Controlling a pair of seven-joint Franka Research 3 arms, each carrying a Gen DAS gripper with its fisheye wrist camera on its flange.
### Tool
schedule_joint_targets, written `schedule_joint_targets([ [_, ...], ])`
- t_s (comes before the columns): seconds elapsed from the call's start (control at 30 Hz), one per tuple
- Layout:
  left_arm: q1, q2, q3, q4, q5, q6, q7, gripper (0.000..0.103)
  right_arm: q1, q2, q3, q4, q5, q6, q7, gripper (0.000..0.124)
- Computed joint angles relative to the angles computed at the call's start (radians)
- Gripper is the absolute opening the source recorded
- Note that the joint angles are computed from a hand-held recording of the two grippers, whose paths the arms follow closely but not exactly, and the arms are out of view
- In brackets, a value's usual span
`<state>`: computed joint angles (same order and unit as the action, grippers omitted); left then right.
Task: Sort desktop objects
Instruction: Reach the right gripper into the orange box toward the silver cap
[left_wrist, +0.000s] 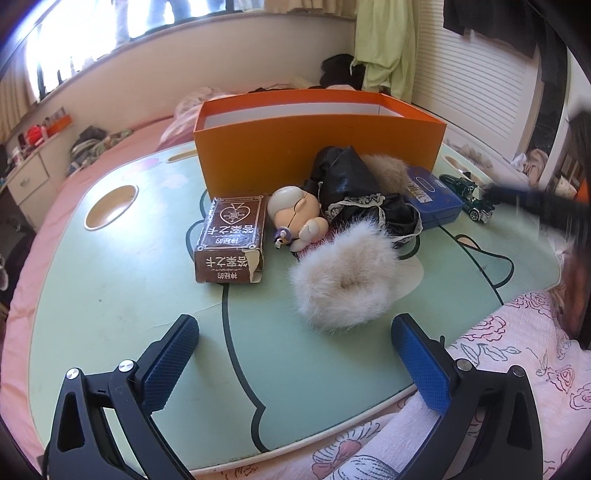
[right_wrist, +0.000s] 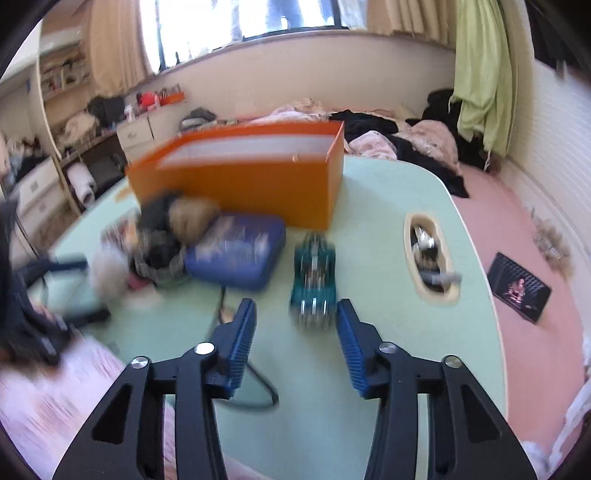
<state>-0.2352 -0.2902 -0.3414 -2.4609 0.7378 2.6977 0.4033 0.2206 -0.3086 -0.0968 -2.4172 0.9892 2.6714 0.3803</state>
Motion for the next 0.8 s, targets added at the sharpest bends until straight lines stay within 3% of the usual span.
schedule_joint_targets([
  [0.1,-0.002,0.0,0.001,0.003,-0.004,-0.004,0.003,0.103,0.001,0.045,0.024,0.13,-0.051,-0.03,0.07,0.046],
  [0.23,-0.003,-0.001,0.002,0.005,-0.007,-0.005,0.007,0.103,-0.03,0.224,0.117,0.393,-0.415,-0.15,0.397,0.046],
  [0.33,-0.003,0.001,0.0,0.007,-0.007,-0.006,0.006,0.103,-0.009,0.399,0.145,0.606,-0.706,-0.242,0.663,0.046],
  [0.43,-0.012,-0.004,-0.004,0.018,-0.019,-0.025,0.01,0.103,0.016,0.53,0.134,0.77,-0.809,-0.358,0.794,0.045],
  [0.67,-0.012,-0.006,-0.004,0.016,-0.016,-0.024,0.009,0.103,0.097,0.635,0.087,0.862,-1.071,-0.39,0.987,0.046],
  [0.73,-0.015,-0.009,-0.002,0.017,-0.02,-0.027,0.013,0.103,0.131,0.636,0.071,0.842,-1.188,-0.359,1.02,0.044],
  [0.8,-0.015,-0.007,-0.004,0.02,-0.02,-0.027,0.013,0.103,0.129,0.623,0.08,0.811,-1.216,-0.311,0.998,0.039],
])
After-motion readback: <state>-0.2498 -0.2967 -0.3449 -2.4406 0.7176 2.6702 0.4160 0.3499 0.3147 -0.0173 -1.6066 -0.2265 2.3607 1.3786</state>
